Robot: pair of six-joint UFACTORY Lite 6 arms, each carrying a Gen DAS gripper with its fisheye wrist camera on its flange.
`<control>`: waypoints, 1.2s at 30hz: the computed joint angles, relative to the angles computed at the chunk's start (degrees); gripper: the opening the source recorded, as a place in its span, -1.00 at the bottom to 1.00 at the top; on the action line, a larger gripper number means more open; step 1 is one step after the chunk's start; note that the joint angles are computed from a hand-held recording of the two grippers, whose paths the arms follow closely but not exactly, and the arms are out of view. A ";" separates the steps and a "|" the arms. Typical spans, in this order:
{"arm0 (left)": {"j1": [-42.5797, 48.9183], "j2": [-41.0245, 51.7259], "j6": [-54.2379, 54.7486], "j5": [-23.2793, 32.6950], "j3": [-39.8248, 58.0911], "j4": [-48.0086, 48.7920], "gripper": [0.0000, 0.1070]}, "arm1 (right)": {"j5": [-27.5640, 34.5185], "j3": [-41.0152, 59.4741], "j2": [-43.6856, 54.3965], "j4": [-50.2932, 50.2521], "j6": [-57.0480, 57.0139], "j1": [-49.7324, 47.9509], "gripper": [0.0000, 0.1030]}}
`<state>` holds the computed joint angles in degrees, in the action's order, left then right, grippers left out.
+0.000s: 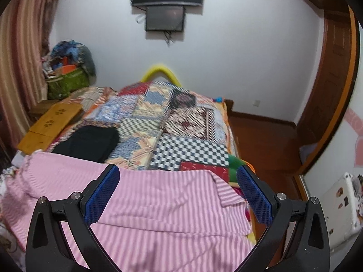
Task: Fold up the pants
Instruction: 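Lower both grippers onto the pink striped pants edge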
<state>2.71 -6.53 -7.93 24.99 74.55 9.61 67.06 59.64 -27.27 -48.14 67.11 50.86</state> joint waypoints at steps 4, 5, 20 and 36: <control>2.67 12.46 -2.60 -1.30 5.57 3.13 0.93 | -6.32 -5.55 -2.49 2.13 -4.41 -10.64 0.99; 3.47 15.18 -3.29 -1.51 6.92 3.90 0.93 | -8.80 -7.26 -3.20 3.07 -6.22 -14.17 0.99; 8.97 51.66 -3.11 5.99 31.37 4.96 0.87 | -37.85 -23.30 7.37 22.67 -29.50 -51.35 0.96; 12.08 65.17 8.85 15.33 45.59 -9.90 0.59 | -43.39 -14.76 29.20 15.07 -25.97 -56.25 0.24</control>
